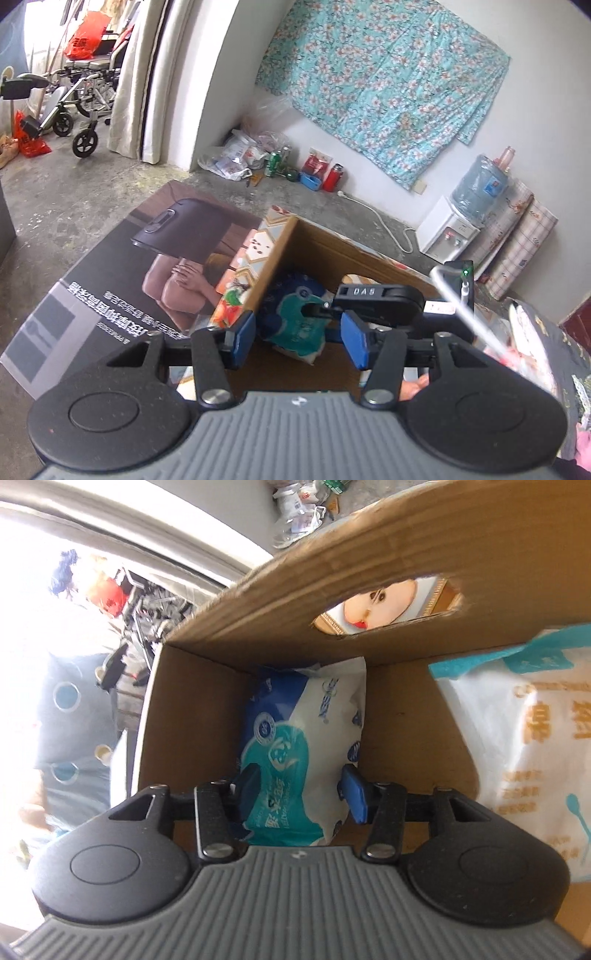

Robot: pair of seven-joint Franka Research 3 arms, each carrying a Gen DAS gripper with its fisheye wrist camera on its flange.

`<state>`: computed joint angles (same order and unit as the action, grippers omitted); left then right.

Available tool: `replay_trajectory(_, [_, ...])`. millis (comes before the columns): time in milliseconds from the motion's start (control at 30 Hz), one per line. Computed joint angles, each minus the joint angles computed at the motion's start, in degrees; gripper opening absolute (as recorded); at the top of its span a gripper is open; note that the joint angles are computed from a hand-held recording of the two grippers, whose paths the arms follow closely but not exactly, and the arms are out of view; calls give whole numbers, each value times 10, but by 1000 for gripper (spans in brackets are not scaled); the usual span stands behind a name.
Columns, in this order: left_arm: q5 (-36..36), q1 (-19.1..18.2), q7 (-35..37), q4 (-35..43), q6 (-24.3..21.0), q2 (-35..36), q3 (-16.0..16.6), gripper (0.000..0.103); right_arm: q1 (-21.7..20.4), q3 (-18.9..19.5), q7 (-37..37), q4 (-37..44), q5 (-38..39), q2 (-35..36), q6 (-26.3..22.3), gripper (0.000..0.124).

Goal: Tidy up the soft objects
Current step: 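Return the right gripper to the pile beside the pink doll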

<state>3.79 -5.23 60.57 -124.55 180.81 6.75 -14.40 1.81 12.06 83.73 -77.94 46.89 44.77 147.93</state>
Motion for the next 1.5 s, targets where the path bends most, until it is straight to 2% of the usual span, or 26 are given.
replay_trajectory(133, [-70, 44, 69, -13, 18, -10, -66, 57, -46, 35, -66, -70, 77, -57, 21, 58])
replay_trajectory(200, [-92, 48, 94, -16, 22, -17, -82, 58, -76, 51, -126, -118, 141, -101, 19, 59])
replay_trajectory(300, [-155, 64, 160, -20, 31, -27, -122, 61, -117, 59, -212, -199, 231, -178, -6, 59])
replay_trajectory(367, [-181, 57, 192, -20, 36, -33, -132, 62, -136, 51, -259, -252, 273, -232, -30, 59])
replay_trajectory(533, [-212, 16, 252, -9, 29, -35, -137, 64, -162, -3, -344, -385, 311, -375, -89, 59])
replay_trajectory(633, [-260, 3, 316, 2, 21, -29, -161, 64, -172, -50, -377, -464, 304, -460, -106, 60])
replay_trajectory(700, [-281, -12, 348, 12, 10, -23, -170, 64, -174, -80, -394, -509, 294, -511, -100, 60])
replay_trajectory(867, [-276, -77, 380, 40, -19, 4, -167, 63, -186, -153, -428, -590, 252, -602, -73, 60])
replay_trajectory(1033, [-223, -132, 343, 100, -47, 73, -170, 60, -189, -209, -445, -614, 194, -603, -44, 60])
replay_trajectory(1067, [-197, -152, 321, 119, -56, 91, -159, 60, -187, -221, -447, -609, 186, -589, -44, 60])
replay_trajectory(1200, [-87, -241, 226, 208, -100, 161, -94, 47, -176, -260, -452, -576, 159, -527, -51, 54])
replay_trajectory(1300, [-38, -272, 187, 278, -136, 213, -78, 39, -175, -264, -455, -536, 149, -471, -63, 50])
replay_trajectory(1433, [18, -304, 137, 374, -190, 276, -58, 28, -185, -249, -449, -477, 129, -399, -81, 48])
replay_trajectory(1500, [44, -321, 113, 417, -215, 304, -44, 24, -190, -239, -440, -453, 117, -370, -75, 48])
